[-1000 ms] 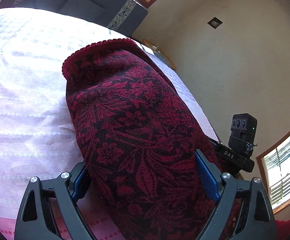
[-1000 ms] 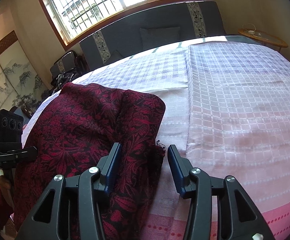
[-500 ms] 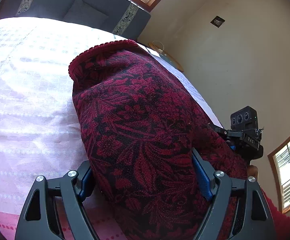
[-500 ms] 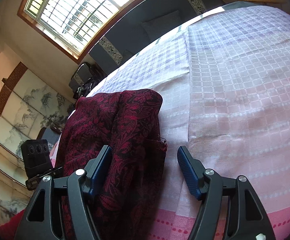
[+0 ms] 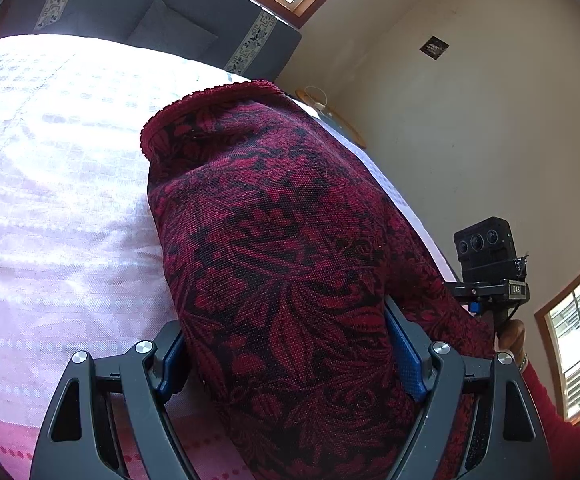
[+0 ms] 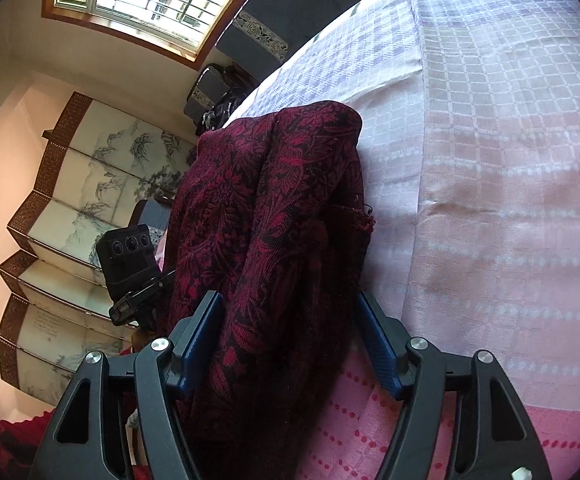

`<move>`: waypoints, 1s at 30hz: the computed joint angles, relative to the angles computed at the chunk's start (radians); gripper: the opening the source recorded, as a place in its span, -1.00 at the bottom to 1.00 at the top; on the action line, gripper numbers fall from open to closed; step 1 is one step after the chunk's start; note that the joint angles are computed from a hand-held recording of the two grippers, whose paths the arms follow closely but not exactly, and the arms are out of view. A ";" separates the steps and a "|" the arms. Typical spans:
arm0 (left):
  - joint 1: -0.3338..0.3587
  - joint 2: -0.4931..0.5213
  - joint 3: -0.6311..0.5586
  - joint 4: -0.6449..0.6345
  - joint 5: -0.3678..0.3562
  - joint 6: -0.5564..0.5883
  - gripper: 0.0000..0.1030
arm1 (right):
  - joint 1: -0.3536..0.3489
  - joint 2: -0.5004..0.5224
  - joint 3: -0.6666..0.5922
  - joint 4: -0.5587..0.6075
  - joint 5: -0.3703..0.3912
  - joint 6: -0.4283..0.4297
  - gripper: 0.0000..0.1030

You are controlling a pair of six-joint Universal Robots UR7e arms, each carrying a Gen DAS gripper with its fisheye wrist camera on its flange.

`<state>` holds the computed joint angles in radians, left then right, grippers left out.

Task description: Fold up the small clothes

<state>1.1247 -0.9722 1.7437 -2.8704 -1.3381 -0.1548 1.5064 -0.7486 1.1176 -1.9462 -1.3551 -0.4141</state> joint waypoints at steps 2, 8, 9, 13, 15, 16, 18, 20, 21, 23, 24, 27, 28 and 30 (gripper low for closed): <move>0.001 0.000 -0.002 0.002 -0.002 -0.001 0.60 | -0.005 0.001 -0.014 0.049 0.006 0.004 0.30; 0.003 0.000 -0.004 0.003 -0.004 0.000 0.61 | 0.015 0.023 -0.042 0.153 0.026 -0.028 0.57; 0.003 0.000 -0.004 0.003 -0.004 0.000 0.61 | 0.016 0.025 -0.036 0.130 0.039 -0.016 0.57; 0.003 -0.001 -0.005 0.003 -0.002 -0.002 0.61 | -0.001 0.024 -0.001 0.048 0.159 0.006 0.57; 0.003 0.000 -0.005 0.001 -0.002 -0.002 0.61 | -0.014 0.013 0.034 0.001 0.206 -0.014 0.57; 0.002 0.000 -0.005 0.002 -0.002 -0.003 0.62 | -0.013 0.009 0.049 -0.028 0.178 -0.016 0.46; 0.002 0.000 -0.006 0.002 -0.001 -0.004 0.62 | -0.008 0.005 0.055 -0.044 0.132 -0.021 0.22; 0.001 0.000 -0.006 0.002 -0.001 -0.004 0.62 | -0.008 0.007 0.050 -0.046 0.132 -0.013 0.20; 0.001 0.000 -0.006 0.002 -0.001 -0.004 0.62 | -0.006 0.010 0.045 -0.045 0.125 -0.011 0.19; 0.001 0.000 -0.006 0.002 -0.001 -0.004 0.62 | -0.001 0.013 0.042 -0.052 0.113 -0.005 0.18; 0.001 0.001 -0.007 0.002 -0.001 -0.005 0.62 | 0.002 0.014 0.044 -0.060 0.107 -0.001 0.18; 0.001 0.001 -0.007 0.002 -0.001 -0.005 0.62 | 0.008 0.006 0.063 -0.087 0.093 -0.002 0.19; 0.001 0.001 -0.007 0.002 0.000 -0.005 0.62 | 0.008 0.003 0.074 -0.106 0.091 -0.004 0.19; -0.003 0.002 -0.006 0.000 0.010 -0.007 0.63 | 0.010 -0.010 0.106 -0.151 0.076 -0.020 0.15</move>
<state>1.1212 -0.9701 1.7375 -2.8699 -1.3277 -0.1623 1.5168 -0.7581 1.2236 -2.0976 -1.2794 -0.4344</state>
